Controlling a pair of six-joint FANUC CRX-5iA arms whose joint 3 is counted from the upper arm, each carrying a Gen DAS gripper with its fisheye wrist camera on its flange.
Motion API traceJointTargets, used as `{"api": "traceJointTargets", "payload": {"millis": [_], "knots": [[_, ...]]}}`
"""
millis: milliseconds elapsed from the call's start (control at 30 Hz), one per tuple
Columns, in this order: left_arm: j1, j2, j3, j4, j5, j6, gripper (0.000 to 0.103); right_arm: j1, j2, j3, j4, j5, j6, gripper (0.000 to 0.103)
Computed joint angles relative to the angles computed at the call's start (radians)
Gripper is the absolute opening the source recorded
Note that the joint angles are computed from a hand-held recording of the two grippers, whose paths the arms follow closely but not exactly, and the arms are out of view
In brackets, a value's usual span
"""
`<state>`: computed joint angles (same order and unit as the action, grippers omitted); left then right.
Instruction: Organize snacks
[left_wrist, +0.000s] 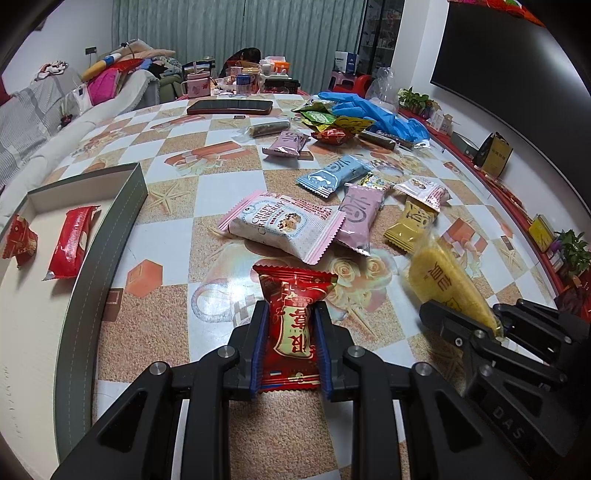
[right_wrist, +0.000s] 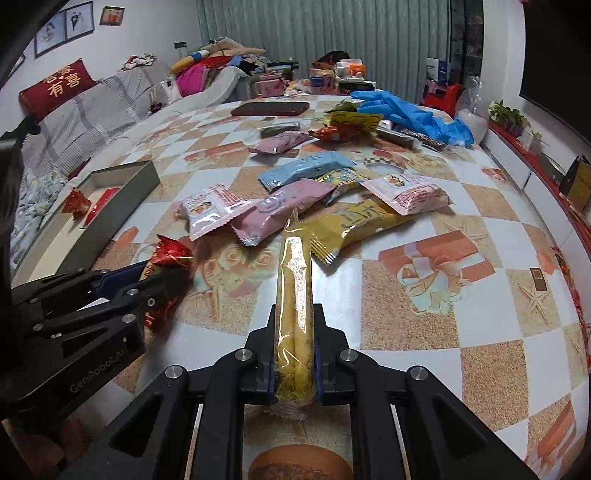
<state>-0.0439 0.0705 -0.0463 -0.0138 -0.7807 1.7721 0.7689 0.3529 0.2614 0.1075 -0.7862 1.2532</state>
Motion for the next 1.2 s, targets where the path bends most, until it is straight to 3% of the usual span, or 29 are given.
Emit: {"api": "traceJointTargets", "payload": {"millis": [67,100,133,167,200,367,533,633,733,800,833,900,933,1200], "knots": [[0.000,0.000,0.000,0.001,0.000,-0.001,0.026,-0.013,-0.018,-0.004,-0.072,0.019,0.068,0.019],[0.000,0.000,0.000,0.000,0.000,0.000,0.026,-0.018,-0.026,-0.008,-0.094,0.029,0.084,0.029],[0.001,-0.001,-0.001,0.002,0.001,0.001,0.026,-0.021,-0.037,-0.020,-0.098,0.050,0.077,0.070],[0.002,-0.001,-0.004,0.009,0.005,0.000,0.027,-0.019,-0.060,-0.064,-0.050,0.106,0.018,0.093],[0.000,0.000,-0.003,0.011,0.006,0.001,0.027,-0.019,-0.073,-0.095,-0.010,0.148,-0.040,0.094],[-0.004,0.001,-0.002,0.004,0.005,0.007,0.027,-0.048,-0.048,-0.060,0.004,0.086,-0.152,0.094],[-0.009,-0.002,0.004,-0.022,-0.004,0.041,0.027,-0.049,-0.035,-0.004,-0.085,0.001,-0.035,0.094],[-0.012,-0.020,0.006,-0.083,-0.034,0.117,0.027,-0.008,-0.031,-0.003,-0.034,-0.041,-0.012,0.094],[-0.007,-0.046,-0.020,-0.088,-0.034,0.099,0.026,0.025,-0.025,-0.003,-0.017,-0.051,0.014,0.094],[0.014,-0.063,-0.050,-0.046,-0.016,0.068,0.026,0.041,0.000,0.018,0.004,-0.084,0.010,0.083],[0.025,-0.067,-0.063,-0.017,-0.005,0.054,0.026,0.046,0.018,0.038,0.006,-0.111,0.012,0.069],[0.043,-0.074,-0.082,0.017,0.008,0.032,0.026,0.066,0.017,0.013,0.076,-0.093,-0.014,0.057],[0.043,-0.076,-0.084,0.019,0.009,0.031,0.026,0.067,0.015,0.008,0.086,-0.091,-0.019,0.040],[0.037,-0.074,-0.075,0.004,-0.004,0.026,0.026,0.024,-0.017,-0.021,0.048,-0.030,-0.095,0.037]]}}
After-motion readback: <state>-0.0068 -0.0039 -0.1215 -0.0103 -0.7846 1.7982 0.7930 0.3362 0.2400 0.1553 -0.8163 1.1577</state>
